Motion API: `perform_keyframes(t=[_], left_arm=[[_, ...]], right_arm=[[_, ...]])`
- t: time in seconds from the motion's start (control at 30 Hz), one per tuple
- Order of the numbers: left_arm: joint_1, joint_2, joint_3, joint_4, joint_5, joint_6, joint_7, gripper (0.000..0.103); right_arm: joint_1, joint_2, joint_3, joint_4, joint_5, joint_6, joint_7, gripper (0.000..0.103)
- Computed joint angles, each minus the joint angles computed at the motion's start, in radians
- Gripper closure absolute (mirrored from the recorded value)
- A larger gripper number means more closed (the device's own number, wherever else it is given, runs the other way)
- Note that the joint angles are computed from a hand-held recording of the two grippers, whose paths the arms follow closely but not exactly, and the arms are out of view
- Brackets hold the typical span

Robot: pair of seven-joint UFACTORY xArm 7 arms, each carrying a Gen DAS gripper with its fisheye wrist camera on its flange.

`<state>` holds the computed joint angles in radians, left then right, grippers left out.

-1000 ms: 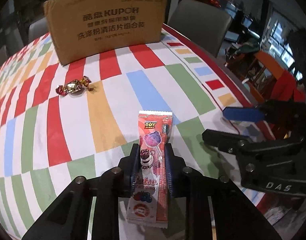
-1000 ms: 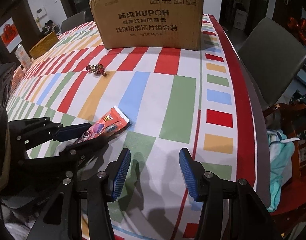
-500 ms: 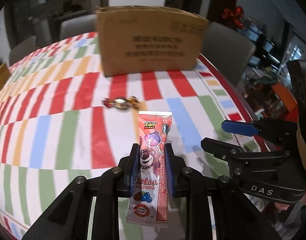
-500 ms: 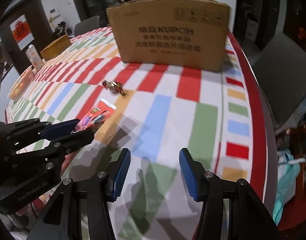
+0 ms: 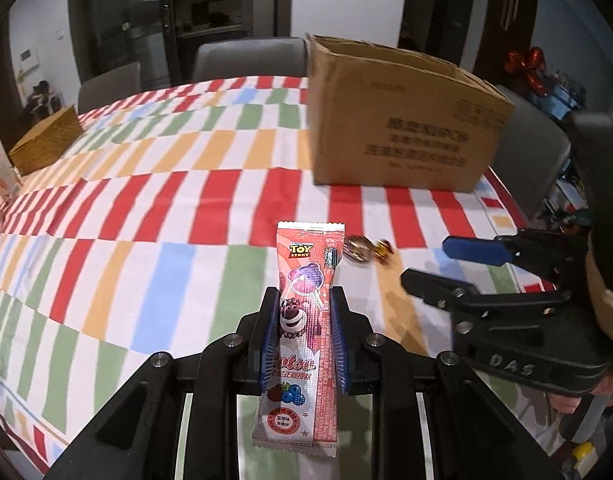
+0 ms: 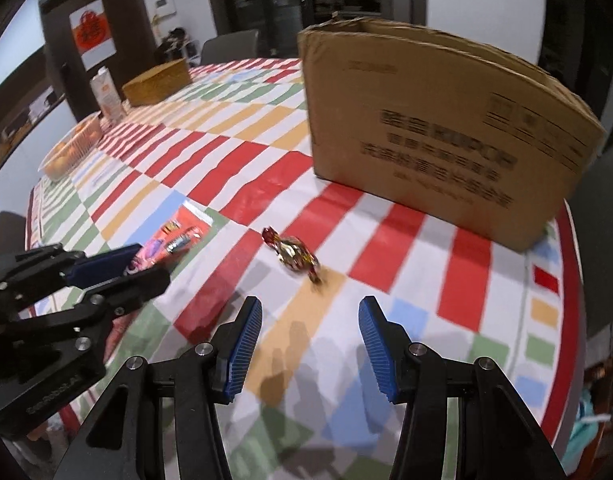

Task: Organize snacks
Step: 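Grasp the pink candy stick with the left tool while the right tool grasps the gold-wrapped candy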

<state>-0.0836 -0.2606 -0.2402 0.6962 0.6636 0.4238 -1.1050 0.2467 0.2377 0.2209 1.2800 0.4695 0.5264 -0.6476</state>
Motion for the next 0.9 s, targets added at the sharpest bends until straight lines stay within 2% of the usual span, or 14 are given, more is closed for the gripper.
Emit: perform_keyframes(t=[0.13,0.4,0.53,0.7,0.9], left_arm=[[0.023,0.015,-0.003,0.019,0.052,0.02,-0.034,0.078],[0.021,0.06,0.038,0.037,0.073,0.015,-0.053,0.078],[0.016,0.076,0.053,0.038,0.07,0.007,-0.056,0.078],[0.012,0.088,0.064,0.041,0.067,0.0,-0.061,0.078],[0.01,0.086,0.067,0.042,0.077,-0.006,-0.066,0.078]], right_arm=[[0.04,0.074,-0.009,0.077,-0.099,0.01,0.051,0.052],[0.076,0.187,-0.014,0.197,-0.225,0.039,0.163,0.063],[0.083,0.219,-0.013,0.238,-0.256,0.06,0.195,0.065],[0.083,0.242,-0.006,0.264,-0.272,0.087,0.206,0.078],[0.065,0.208,0.008,0.216,-0.246,0.05,0.19,0.081]])
